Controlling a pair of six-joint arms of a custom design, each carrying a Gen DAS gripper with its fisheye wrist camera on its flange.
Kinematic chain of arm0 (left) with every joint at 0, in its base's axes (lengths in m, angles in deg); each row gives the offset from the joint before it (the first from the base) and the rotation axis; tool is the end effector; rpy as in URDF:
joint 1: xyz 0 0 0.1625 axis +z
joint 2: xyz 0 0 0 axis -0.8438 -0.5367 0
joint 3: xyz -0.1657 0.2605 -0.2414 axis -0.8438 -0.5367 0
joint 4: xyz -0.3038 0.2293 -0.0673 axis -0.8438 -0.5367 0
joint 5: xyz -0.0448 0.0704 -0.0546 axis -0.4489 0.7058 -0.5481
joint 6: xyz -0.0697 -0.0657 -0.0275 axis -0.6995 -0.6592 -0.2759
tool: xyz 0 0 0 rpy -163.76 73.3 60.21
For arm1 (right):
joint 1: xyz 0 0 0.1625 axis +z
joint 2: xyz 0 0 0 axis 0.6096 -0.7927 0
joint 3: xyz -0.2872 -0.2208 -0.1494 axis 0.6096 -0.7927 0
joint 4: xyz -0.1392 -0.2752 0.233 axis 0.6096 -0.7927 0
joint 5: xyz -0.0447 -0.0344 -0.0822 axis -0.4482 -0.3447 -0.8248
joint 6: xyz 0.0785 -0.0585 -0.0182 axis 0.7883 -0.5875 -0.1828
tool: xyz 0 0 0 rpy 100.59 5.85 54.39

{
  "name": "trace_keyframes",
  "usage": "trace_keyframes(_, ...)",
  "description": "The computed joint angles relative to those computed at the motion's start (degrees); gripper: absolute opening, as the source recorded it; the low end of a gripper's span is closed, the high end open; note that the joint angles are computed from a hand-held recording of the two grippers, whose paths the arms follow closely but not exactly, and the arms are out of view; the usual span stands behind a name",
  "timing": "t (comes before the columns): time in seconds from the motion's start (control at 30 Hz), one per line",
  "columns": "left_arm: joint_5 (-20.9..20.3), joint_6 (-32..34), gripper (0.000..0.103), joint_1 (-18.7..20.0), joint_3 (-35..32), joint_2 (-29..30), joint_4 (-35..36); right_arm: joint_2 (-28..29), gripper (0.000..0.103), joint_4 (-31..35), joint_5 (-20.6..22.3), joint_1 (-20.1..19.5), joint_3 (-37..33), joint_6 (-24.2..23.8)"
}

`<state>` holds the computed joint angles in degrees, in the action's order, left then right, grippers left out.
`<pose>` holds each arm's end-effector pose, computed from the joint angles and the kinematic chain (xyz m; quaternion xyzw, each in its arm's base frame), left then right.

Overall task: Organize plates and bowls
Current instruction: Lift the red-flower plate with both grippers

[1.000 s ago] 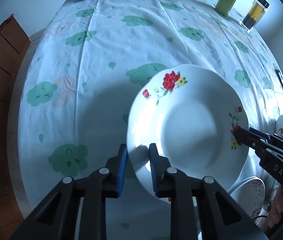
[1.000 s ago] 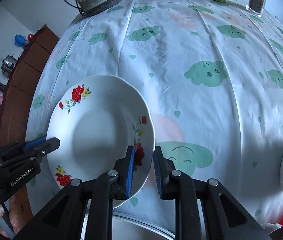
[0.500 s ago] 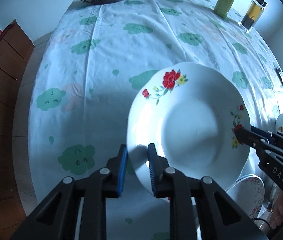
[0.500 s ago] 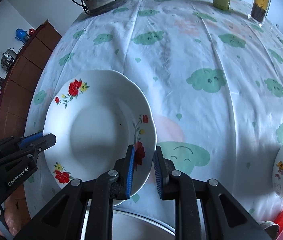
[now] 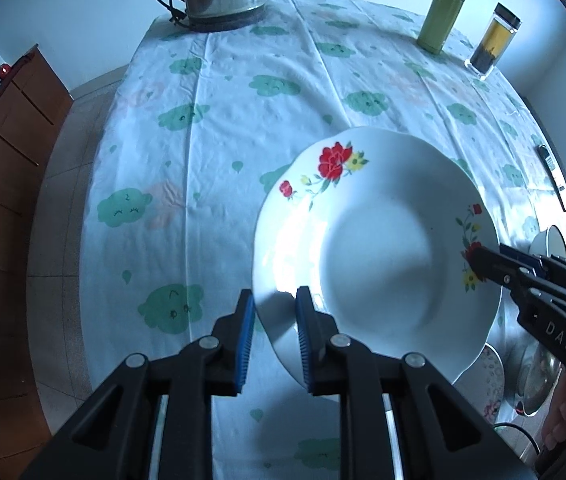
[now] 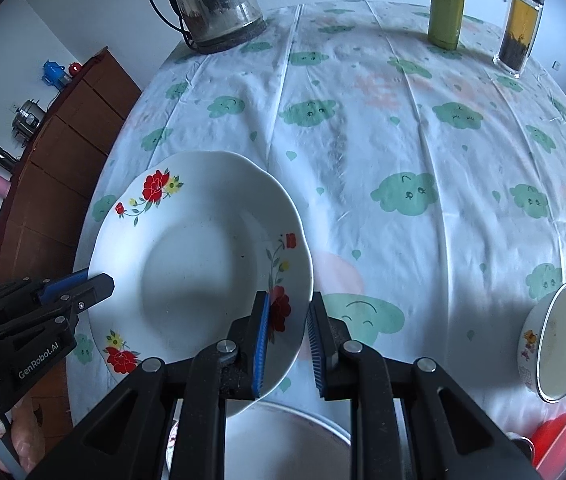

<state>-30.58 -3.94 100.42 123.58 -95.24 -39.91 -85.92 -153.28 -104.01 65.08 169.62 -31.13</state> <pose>-0.2749 -0.5249 0.1560 0.0937 0.9200 -0.1156 0.3626 0.1985 -0.5231 0.2054 0.1045 -0.9468 0.1376 0.2714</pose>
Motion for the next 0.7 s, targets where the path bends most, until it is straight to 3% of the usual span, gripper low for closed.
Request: trace_keyframes(0.7, -2.3, -6.7, 0.018, -5.5, 4.9, -4.0, 3.5, -9.0, 0.02, 1.5, 0.8, 1.5, 8.3, 0.0)
